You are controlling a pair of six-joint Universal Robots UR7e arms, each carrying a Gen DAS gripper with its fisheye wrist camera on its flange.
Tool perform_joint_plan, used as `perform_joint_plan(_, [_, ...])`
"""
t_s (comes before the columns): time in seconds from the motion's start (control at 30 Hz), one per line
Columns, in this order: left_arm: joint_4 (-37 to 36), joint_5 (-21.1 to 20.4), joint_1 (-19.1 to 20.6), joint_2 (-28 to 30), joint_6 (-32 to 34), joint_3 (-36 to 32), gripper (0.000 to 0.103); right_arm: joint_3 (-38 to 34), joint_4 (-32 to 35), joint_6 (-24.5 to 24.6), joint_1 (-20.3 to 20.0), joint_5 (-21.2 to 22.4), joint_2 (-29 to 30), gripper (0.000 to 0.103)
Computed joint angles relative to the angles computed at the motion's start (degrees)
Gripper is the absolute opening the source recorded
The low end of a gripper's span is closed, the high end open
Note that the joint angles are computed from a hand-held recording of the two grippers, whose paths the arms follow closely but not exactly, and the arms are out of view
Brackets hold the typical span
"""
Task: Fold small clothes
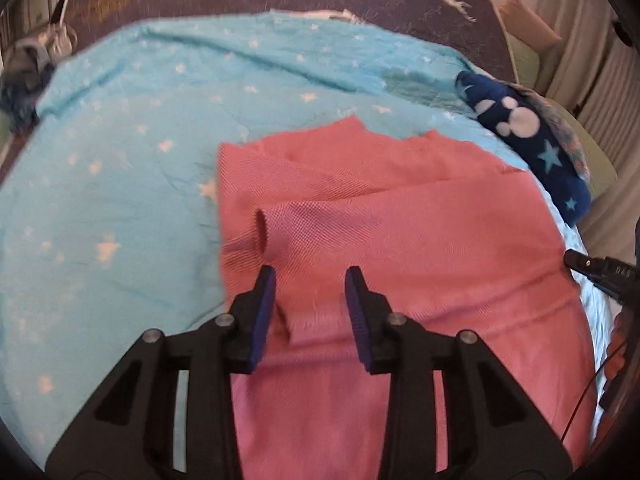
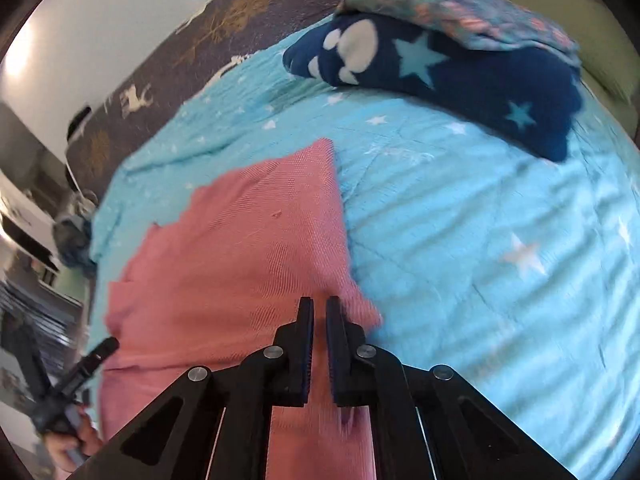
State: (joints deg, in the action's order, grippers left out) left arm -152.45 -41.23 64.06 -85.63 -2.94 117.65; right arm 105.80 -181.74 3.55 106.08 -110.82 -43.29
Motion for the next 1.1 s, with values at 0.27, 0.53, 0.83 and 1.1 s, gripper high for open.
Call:
perform_joint_plan(0.27, [5.09, -0.73, -5.22, -11.46, -2.67, 8.07, 0.057, 12.83, -0.09, -3.03, 2.03, -1.43, -9.91, 0.017])
perform_joint_plan(0.53, [16.47, -3.36, -9.57, -22.57, -11.24, 15.48, 0.064, 21.23, 0.79, -3.28, 3.46, 2.02, -15.45, 0.031])
perform_joint_plan(0.83, [41.44, 0.92, -16.34, -40.44, -31.4, 20.41, 0.064, 28.0, -0.42, 1.01, 5.45, -8.09, -16.83, 0.045])
perform_joint_plan(1.1, [62.43, -2.01, -26.2, -52.29, -43.67, 19.62, 0.065, 33.86, -4.88, -0.32, 6.73, -6.16, -20.87, 0.049])
